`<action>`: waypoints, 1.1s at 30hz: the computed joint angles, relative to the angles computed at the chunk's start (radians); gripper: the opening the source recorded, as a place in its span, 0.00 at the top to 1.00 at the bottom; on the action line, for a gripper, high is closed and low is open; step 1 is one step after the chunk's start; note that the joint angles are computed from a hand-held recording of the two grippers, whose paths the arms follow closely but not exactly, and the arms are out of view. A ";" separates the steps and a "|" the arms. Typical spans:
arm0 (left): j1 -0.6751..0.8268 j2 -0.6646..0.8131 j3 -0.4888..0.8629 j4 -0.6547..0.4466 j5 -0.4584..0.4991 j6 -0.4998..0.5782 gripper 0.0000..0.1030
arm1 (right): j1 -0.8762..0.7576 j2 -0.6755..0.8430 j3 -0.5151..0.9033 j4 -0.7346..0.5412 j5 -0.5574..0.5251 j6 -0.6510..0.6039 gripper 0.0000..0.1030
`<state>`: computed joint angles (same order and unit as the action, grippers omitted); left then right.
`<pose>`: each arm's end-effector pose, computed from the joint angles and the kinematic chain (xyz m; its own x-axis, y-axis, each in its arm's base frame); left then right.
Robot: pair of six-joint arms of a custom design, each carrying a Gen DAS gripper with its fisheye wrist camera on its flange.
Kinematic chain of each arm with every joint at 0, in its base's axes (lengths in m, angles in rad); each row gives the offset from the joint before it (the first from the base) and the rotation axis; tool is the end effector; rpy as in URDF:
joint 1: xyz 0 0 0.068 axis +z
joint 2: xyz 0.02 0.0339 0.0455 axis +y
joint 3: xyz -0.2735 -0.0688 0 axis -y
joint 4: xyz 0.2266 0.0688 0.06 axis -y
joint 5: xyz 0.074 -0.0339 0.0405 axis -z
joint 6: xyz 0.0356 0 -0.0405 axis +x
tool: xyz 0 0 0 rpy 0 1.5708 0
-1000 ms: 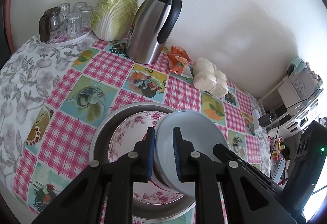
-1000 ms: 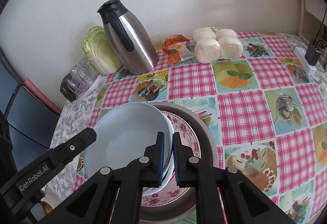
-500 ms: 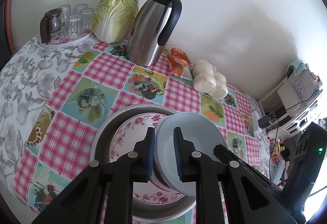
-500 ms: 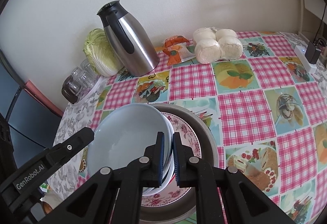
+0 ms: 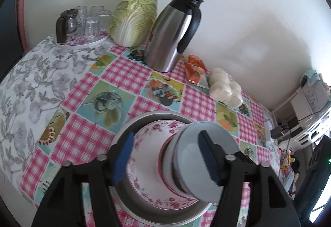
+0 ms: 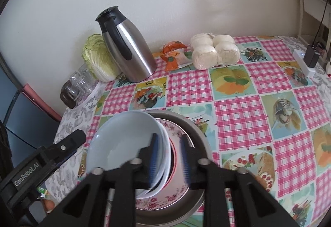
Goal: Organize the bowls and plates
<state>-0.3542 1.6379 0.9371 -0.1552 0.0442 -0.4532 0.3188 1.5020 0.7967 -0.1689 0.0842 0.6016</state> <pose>0.3015 -0.1132 0.2034 -0.8004 -0.1704 -0.5747 0.0258 0.9481 -0.3170 0.2696 0.0858 0.2012 -0.7483 0.3469 -0.5655 0.1970 0.9301 0.3099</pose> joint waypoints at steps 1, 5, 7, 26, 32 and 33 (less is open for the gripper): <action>0.000 0.002 0.002 -0.004 -0.008 0.000 0.32 | -0.003 0.002 0.001 -0.003 0.000 -0.001 0.62; -0.005 0.020 0.020 -0.037 -0.061 0.005 0.24 | -0.007 0.007 0.002 -0.008 0.007 -0.004 0.44; -0.008 0.025 0.023 -0.043 -0.084 0.011 0.20 | -0.006 0.008 0.004 -0.011 0.012 -0.010 0.39; -0.046 -0.004 -0.039 -0.005 -0.285 0.071 0.04 | 0.019 -0.018 -0.030 -0.003 0.105 -0.086 0.00; -0.062 -0.040 -0.091 0.010 -0.303 0.088 0.04 | 0.037 -0.060 -0.068 0.009 0.122 -0.093 0.00; -0.066 -0.048 -0.100 0.012 -0.313 0.090 0.04 | 0.040 -0.073 -0.079 0.012 0.122 -0.092 0.00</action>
